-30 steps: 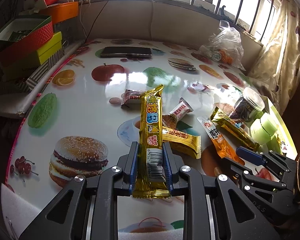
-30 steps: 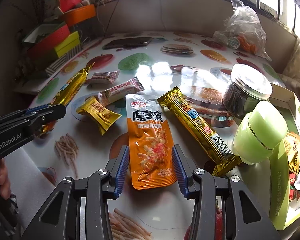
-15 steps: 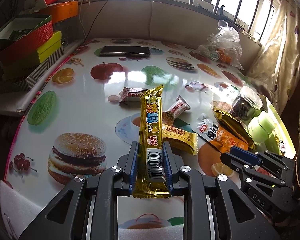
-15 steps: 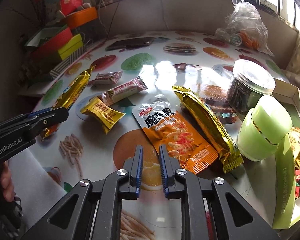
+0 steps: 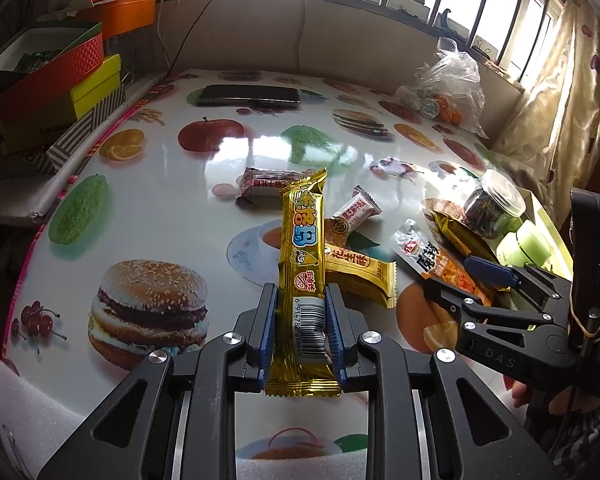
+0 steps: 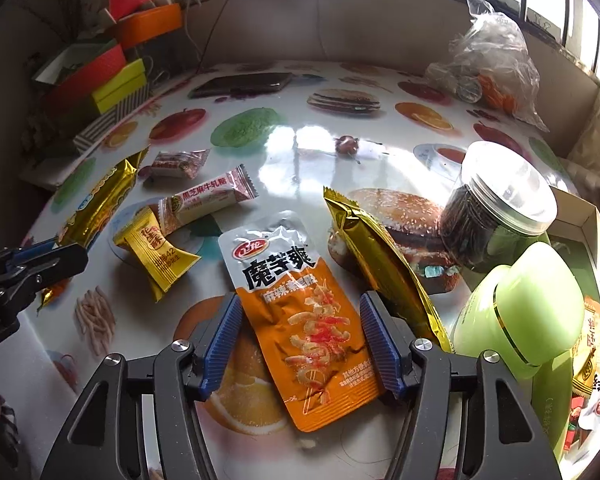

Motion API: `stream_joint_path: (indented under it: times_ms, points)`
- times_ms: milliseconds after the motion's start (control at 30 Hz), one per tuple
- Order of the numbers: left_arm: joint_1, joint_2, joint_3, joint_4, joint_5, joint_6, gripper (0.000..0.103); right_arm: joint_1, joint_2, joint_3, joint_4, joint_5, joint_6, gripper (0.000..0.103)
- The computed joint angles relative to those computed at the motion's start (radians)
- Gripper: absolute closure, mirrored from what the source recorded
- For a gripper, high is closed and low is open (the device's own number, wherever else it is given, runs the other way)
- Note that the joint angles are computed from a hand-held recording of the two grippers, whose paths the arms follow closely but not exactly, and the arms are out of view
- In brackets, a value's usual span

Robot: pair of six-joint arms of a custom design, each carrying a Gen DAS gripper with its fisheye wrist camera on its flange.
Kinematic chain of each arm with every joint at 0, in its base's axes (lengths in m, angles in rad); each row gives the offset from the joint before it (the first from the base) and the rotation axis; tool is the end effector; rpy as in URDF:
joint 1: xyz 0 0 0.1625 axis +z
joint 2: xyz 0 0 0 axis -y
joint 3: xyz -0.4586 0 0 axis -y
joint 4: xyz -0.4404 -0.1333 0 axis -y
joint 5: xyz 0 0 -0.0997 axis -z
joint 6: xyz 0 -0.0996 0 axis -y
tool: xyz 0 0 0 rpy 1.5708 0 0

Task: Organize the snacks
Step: 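Grasp the orange konjac snack packet with the right gripper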

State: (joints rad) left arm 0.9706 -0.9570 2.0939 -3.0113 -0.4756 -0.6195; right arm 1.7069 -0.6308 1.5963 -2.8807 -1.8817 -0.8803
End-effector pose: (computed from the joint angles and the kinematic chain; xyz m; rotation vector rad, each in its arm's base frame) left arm -0.1321 -0.5858 0.1241 -0.2252 2.1862 -1.0387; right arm 0.2032 -0.7259 0.0152 1.2567 -2.4083 0.2853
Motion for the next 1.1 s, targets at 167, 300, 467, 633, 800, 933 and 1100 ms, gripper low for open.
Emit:
stream_joint_path:
  times_ms: [167, 300, 467, 633, 800, 933, 1100]
  points:
    - [0.001, 0.001, -0.001, 0.001, -0.003, -0.004, 0.079, 0.007, 0.011, -0.016, 0.031, -0.013, -0.048, 0.031]
    - [0.002, 0.000, -0.001, 0.001, -0.003, -0.002, 0.079, 0.012, 0.014, -0.026, 0.050, -0.029, -0.030, 0.031]
    - [0.000, -0.001, 0.001, 0.000, -0.001, -0.006, 0.079, 0.009, 0.010, -0.010, -0.001, -0.024, -0.012, 0.050]
    - [-0.002, -0.002, 0.003, -0.007, 0.001, -0.001, 0.079, 0.008, 0.005, 0.003, -0.026, -0.020, 0.002, 0.059]
    - [-0.010, -0.001, 0.005, -0.007, 0.006, -0.007, 0.079, 0.001, -0.006, 0.017, -0.032, 0.003, 0.026, 0.063]
    - [-0.013, 0.002, 0.005, -0.013, 0.007, -0.001, 0.079, 0.000, -0.014, 0.026, -0.031, 0.011, 0.038, 0.064]
    - [-0.025, 0.008, 0.005, -0.027, 0.013, 0.017, 0.079, -0.005, -0.039, 0.054, -0.014, 0.042, 0.059, 0.064]
